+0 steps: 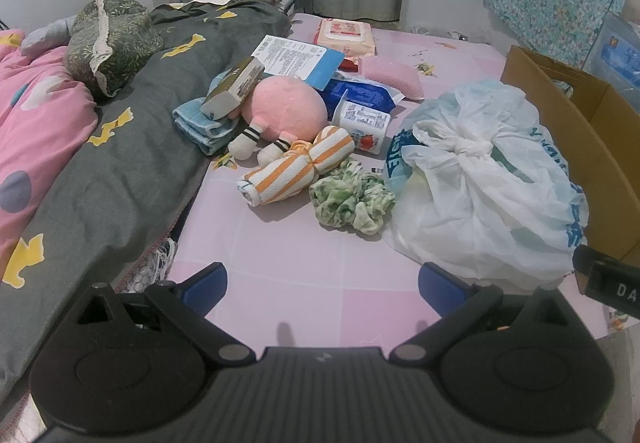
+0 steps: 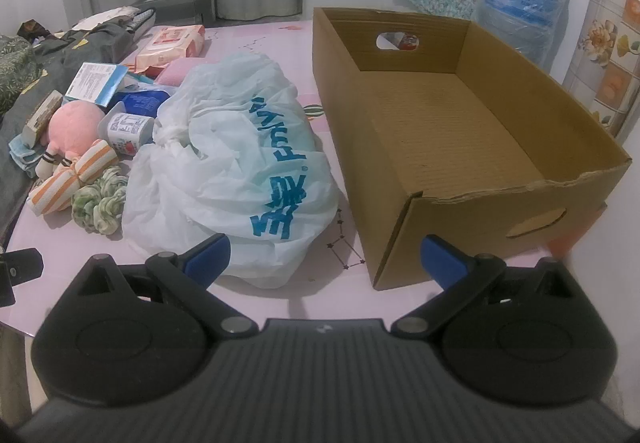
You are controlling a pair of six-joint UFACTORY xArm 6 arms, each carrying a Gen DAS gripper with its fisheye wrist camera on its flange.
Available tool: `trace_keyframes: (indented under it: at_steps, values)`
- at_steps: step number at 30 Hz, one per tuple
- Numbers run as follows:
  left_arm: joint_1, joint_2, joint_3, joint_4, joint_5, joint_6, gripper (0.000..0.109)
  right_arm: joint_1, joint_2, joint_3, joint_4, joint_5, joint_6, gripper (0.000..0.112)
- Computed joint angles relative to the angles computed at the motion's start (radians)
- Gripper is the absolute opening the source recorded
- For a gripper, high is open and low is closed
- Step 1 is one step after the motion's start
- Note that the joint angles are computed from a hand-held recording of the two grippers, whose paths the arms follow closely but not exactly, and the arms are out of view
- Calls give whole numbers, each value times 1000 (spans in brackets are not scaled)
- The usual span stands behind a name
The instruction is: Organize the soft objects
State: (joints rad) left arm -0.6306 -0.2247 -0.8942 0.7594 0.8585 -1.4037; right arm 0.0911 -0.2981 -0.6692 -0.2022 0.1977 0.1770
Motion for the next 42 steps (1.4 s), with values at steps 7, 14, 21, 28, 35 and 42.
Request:
trace_keyframes:
  at_steps: [7,14,21,28,35,42]
  values:
    - [14,-6,3,-17,8,19,102,3,2,-1,9,-3,-4,102]
    - [9,-10,5,-17,27,13,102,7,-2,3,31,-10,-24,102]
    - [7,-37,5,14,67,16,102,26,-42,21,231,-24,-207,102]
    - [35,-50,-42,67,128,80,102,99,-71,-58,643,-23,-669,102]
    - [147,-4,-132,32,71,190,102,81,84,-389,1027,276,-1087,102]
    - [327,79,-175,-87,-209,266,102,72,434,-887,1019,560,-1111,102]
